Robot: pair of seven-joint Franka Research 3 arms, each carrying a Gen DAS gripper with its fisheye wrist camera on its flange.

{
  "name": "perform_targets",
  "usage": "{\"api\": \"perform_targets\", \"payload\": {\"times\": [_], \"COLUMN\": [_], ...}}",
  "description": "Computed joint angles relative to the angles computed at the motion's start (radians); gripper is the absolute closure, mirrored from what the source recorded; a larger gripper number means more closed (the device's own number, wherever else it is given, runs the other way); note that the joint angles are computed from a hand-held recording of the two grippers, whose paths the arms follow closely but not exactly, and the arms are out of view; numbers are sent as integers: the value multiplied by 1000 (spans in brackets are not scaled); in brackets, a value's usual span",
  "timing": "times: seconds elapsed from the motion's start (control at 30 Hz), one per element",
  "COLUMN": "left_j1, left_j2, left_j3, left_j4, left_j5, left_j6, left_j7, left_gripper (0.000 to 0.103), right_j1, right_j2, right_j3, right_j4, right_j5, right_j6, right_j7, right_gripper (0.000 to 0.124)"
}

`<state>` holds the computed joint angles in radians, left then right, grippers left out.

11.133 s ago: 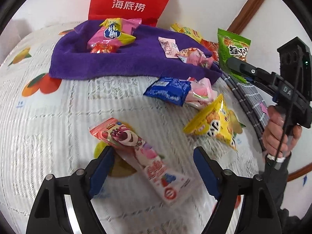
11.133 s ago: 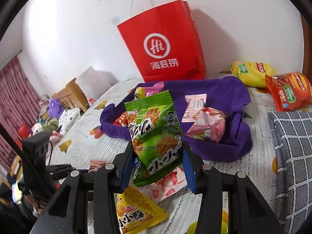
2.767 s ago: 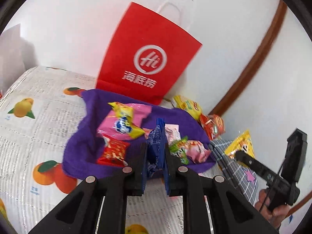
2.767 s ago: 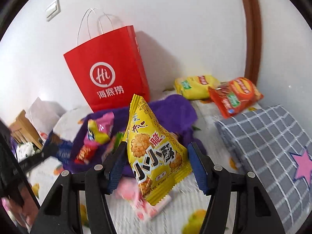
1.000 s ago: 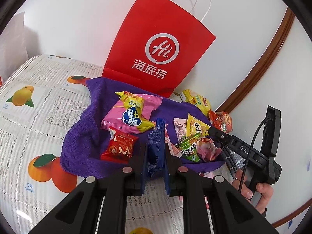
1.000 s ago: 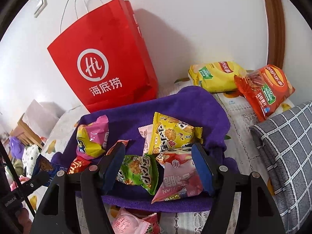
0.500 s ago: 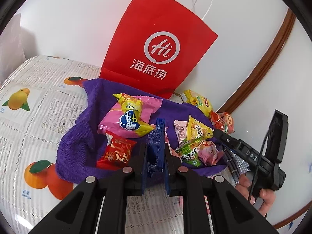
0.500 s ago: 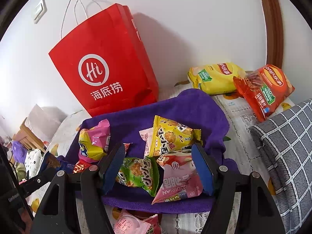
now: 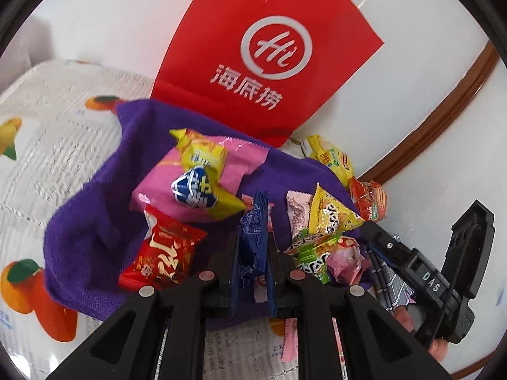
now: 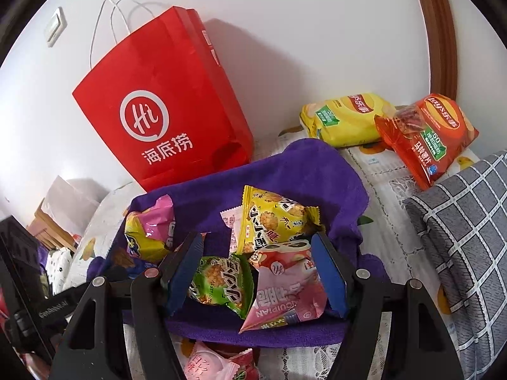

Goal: Organize snacks
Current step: 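Lower the blue packet onto the towel and open the left tool, then grasp the pink strawberry-print packet on the sheet with the right tool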

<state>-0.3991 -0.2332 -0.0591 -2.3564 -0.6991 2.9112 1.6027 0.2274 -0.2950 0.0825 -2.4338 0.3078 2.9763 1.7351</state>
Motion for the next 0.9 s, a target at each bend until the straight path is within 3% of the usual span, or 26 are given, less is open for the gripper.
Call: {"api": "perform_targets", "payload": {"times": [0.1, 0.2, 0.3, 0.37, 0.4, 0.43, 0.5, 0.67, 0.77, 0.9], "left_j1": [-26, -6, 60, 77, 66, 58, 61, 90, 64, 141], "left_j2": [-1, 0, 3, 4, 2, -2, -14, -69, -89, -96], "left_j3": [26, 11, -45, -52, -40, -28, -27, -46, -13, -60], "left_j4": [1, 2, -2, 1, 3, 6, 1, -40, -57, -70], "left_j5": [-74, -67, 90, 159, 150, 136, 142, 266, 287, 448], "left_j6": [-5, -29, -42, -60, -68, -83, -86, -17, 9, 12], "left_j7": [65, 69, -42, -94, -86, -78, -92, -191, -208, -348], "left_gripper": [89, 89, 88, 87, 81, 65, 46, 46, 45, 45], "right_j1": [-8, -25, -108, -119, -121, -120, -117, -145, -243, -220], "right_j2": [-4, -2, -1, -2, -3, -4, -5, -8, -22, -43], "right_j3": [10, 28, 101, 109, 110, 108, 105, 125, 206, 178], "right_j4": [-4, -2, 1, -1, -2, -3, -7, -8, -7, -23], "right_j5": [-10, -42, -150, -193, -209, -219, -233, -285, -412, -432], "right_j6": [8, 5, -4, 1, 3, 7, 17, 11, -5, -1], "right_j7": [8, 28, 125, 153, 164, 171, 180, 227, 339, 359], "right_gripper": [54, 54, 54, 54, 54, 54, 54, 54, 54, 54]}}
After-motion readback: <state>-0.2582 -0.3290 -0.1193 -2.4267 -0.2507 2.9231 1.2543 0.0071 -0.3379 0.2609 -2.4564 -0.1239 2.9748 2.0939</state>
